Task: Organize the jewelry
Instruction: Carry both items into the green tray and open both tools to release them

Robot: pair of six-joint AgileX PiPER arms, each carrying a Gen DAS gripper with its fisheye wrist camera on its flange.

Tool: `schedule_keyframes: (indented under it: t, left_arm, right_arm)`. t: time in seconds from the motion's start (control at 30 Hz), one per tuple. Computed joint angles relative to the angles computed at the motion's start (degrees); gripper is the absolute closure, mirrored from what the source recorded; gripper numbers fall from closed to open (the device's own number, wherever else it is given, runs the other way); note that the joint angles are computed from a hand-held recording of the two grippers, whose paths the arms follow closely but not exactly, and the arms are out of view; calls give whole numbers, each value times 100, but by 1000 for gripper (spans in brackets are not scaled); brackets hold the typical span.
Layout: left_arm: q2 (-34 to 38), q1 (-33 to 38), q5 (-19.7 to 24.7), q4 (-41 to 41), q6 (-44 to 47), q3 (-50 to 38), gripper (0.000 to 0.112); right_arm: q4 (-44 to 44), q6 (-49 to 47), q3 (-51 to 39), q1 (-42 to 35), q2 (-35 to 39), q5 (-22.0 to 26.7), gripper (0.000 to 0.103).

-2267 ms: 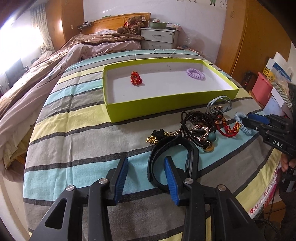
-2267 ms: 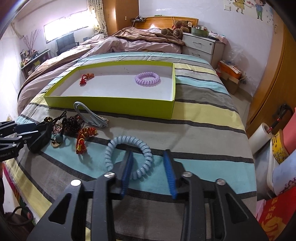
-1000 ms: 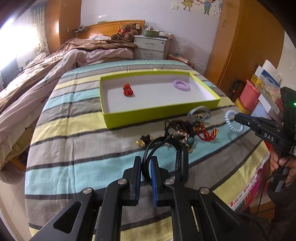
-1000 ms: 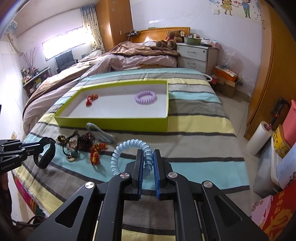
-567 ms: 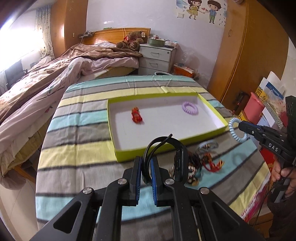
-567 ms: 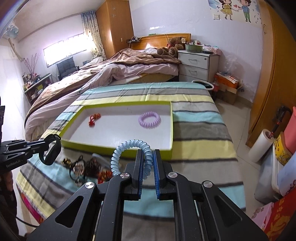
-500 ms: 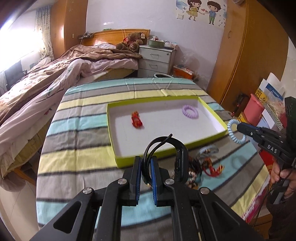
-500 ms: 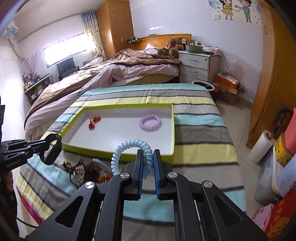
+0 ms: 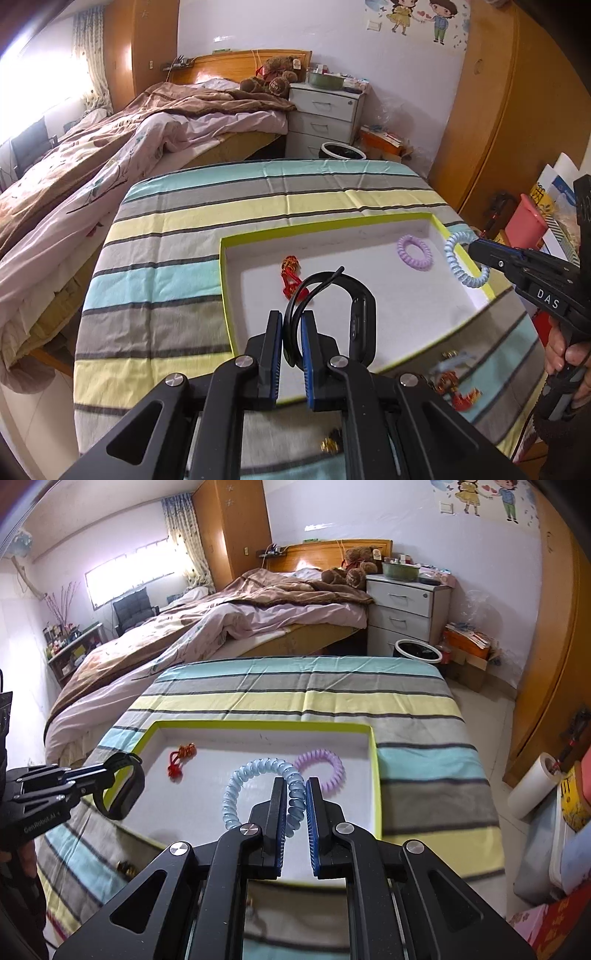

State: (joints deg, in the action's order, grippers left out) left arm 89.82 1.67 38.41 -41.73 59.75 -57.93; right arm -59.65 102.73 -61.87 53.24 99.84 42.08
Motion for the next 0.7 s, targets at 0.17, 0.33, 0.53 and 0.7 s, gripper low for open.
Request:
schedule_keyframes:
  t: [0.17,0.33,0.53,0.7]
  left_arm:
    - [370,-244,-241,230,-427,-291,102]
    - [633,-329,-307,403,-713,-464,102]
    - [847,-331,-343,529,-915,-562,102]
    - [1043,-313,-347,633,-1103,-713,102]
  right_arm:
    - [339,-531,-466,-397,427,-305,92]
    - [715,-969,-798,-727,749,-579,92]
    - [1183,-1597,-1279,-935,1172,-687,92]
    - [1479,-1971,-1541,-1053,1396,-710,92]
